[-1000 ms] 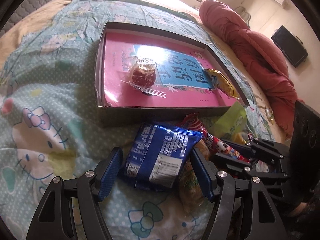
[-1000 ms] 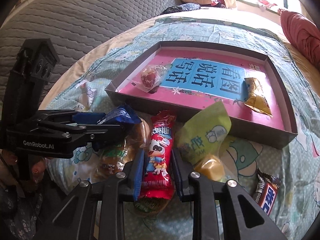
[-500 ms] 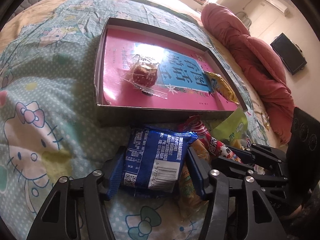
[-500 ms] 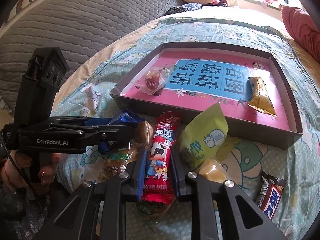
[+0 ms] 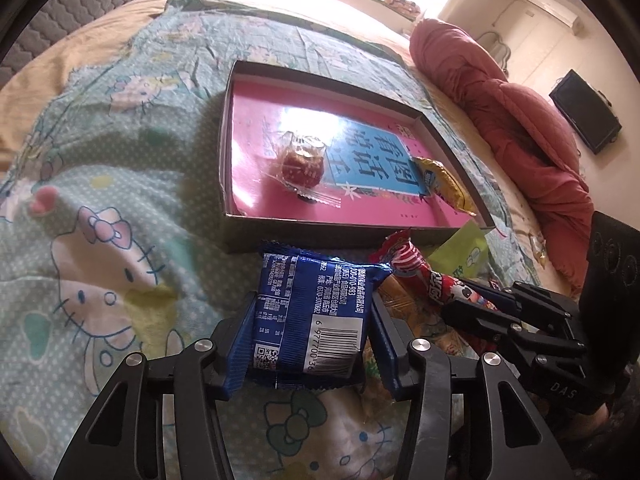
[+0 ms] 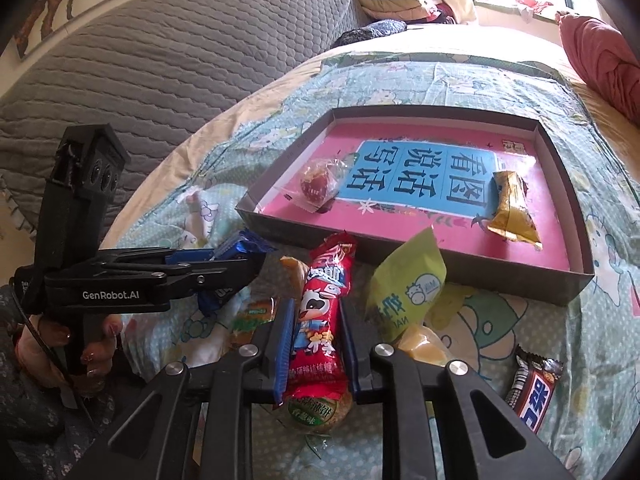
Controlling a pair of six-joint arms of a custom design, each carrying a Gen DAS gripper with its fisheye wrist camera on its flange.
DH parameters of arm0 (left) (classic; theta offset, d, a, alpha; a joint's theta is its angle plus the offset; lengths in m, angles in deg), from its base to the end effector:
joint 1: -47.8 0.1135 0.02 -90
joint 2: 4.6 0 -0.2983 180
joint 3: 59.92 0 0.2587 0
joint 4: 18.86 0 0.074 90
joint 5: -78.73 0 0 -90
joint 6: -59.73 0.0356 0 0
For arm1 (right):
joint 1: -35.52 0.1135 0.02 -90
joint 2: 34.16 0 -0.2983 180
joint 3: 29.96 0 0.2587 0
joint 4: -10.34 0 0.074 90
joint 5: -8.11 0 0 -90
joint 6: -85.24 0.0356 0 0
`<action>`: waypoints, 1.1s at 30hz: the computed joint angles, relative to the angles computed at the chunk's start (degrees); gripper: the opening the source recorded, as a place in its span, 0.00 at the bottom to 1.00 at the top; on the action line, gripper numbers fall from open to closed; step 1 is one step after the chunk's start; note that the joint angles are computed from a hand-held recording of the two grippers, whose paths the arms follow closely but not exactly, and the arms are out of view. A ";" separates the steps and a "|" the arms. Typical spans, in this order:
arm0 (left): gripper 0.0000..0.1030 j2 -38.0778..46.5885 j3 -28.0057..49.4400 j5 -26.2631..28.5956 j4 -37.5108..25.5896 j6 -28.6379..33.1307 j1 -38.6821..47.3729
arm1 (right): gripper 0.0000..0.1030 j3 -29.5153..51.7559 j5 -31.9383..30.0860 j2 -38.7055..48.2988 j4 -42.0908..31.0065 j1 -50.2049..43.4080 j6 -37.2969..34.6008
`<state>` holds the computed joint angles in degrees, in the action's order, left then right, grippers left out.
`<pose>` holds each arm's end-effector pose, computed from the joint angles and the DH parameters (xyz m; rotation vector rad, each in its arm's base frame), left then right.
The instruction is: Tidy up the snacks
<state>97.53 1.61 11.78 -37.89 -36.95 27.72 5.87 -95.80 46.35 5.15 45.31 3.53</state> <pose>0.3080 -0.1274 0.1447 0.4525 2.6012 -0.6885 0.2200 0.0466 0.1428 -0.1414 2.4509 0.4362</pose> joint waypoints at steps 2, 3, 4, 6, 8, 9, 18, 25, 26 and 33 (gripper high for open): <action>0.52 -0.77 -0.28 -0.37 -0.10 -0.07 -0.15 | 0.22 -0.11 -0.12 -0.52 -0.08 -0.16 -0.02; 0.52 -1.07 -0.38 -0.64 -0.20 0.11 -0.27 | 0.22 0.00 -0.24 -0.65 -0.42 -0.24 -0.12; 0.52 -1.46 -0.54 -1.10 -0.29 0.31 -0.53 | 0.22 -0.06 -0.10 -0.81 -0.57 -0.24 -0.15; 0.52 -1.79 -0.57 -1.39 -0.52 0.43 -0.97 | 0.22 0.27 0.66 -0.47 -1.61 -0.10 -0.16; 0.52 -2.13 -0.75 -1.66 -0.56 0.59 -1.34 | 0.22 0.70 0.97 0.52 -2.43 -0.28 -0.05; 0.52 -2.17 -0.65 -1.70 -0.70 0.45 -1.62 | 0.22 1.04 0.63 1.31 -2.84 -0.48 -0.01; 0.52 -2.12 -0.57 -0.80 -1.08 -0.27 -0.83 | 0.25 2.48 -2.76 6.22 -5.07 -2.09 1.15; 0.52 -2.22 -0.50 -0.53 -1.25 -1.64 -0.01 | 0.24 1.48 -6.28 5.38 -3.60 -3.33 1.21; 0.52 -2.39 -0.48 -0.54 -1.31 -1.85 0.00 | 0.24 1.37 -7.36 5.11 -3.32 -4.04 1.20; 0.52 -5.19 -0.95 -1.09 -1.70 -2.87 -0.35 | 0.22 -0.04 -11.98 0.57 -1.40 -7.34 2.02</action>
<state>92.34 0.66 10.69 -39.59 -39.82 27.37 5.83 -107.78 46.92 3.75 37.97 5.55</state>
